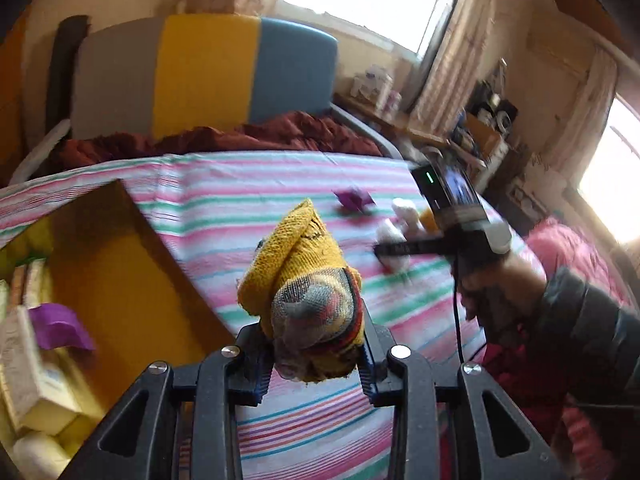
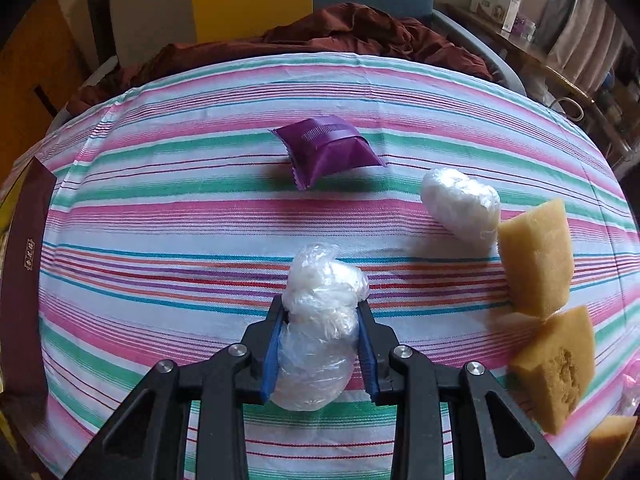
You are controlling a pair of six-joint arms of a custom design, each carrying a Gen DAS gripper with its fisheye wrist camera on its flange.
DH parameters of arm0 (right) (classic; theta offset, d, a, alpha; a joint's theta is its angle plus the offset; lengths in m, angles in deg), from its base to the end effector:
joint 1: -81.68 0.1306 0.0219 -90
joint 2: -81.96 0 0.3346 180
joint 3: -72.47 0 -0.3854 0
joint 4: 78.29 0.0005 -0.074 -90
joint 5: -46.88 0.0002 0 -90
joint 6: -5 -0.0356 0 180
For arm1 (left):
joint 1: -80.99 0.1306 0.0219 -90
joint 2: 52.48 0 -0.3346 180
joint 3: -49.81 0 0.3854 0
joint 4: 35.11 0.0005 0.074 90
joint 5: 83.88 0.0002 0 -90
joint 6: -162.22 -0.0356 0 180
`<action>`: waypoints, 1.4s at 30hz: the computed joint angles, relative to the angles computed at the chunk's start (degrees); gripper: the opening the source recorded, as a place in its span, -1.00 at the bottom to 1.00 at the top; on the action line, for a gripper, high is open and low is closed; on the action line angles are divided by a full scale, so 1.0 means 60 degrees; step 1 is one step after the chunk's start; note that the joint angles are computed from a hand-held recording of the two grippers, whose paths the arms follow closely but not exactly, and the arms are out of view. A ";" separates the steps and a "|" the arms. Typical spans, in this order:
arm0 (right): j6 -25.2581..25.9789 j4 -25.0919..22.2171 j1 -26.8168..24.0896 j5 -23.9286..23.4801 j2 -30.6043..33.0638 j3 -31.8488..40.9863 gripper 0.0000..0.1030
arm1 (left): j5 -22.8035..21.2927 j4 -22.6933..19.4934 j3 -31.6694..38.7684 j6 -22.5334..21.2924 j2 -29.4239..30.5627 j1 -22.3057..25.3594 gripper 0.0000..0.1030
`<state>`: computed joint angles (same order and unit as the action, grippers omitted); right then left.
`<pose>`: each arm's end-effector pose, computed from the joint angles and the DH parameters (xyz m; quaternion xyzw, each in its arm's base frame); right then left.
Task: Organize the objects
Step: 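Carry the sock roll into the gold box and open the left tool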
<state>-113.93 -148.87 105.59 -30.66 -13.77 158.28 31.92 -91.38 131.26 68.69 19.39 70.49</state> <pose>0.3804 0.1597 0.3722 0.0625 0.9757 -0.0151 0.2094 0.3613 -0.0832 0.4354 0.1924 0.8891 -0.2290 0.3464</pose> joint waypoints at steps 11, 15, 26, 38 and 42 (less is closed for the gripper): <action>0.0096 -0.0246 0.0330 0.0563 -0.0037 0.0003 -0.35 | 0.0464 -0.1138 0.2139 0.0458 0.1934 0.3891 -0.34; 0.0143 -0.0299 0.0383 0.0662 0.0011 0.0060 -0.35 | 0.0182 -0.1308 0.2628 0.0296 0.2598 0.4153 -0.34; 0.0227 -0.0257 0.0387 0.0705 0.0119 0.0106 -0.35 | -0.0501 -0.2422 0.4461 -0.0389 0.4721 0.3617 -0.34; 0.0290 -0.0220 0.0351 0.0694 0.0151 0.0110 -0.35 | -0.2158 -0.3737 0.6399 -0.0658 0.6881 0.3037 -0.14; 0.0337 -0.0208 0.0343 0.0697 0.0184 0.0131 -0.35 | -0.2022 -0.3524 0.6126 -0.0498 0.6639 0.3139 -0.08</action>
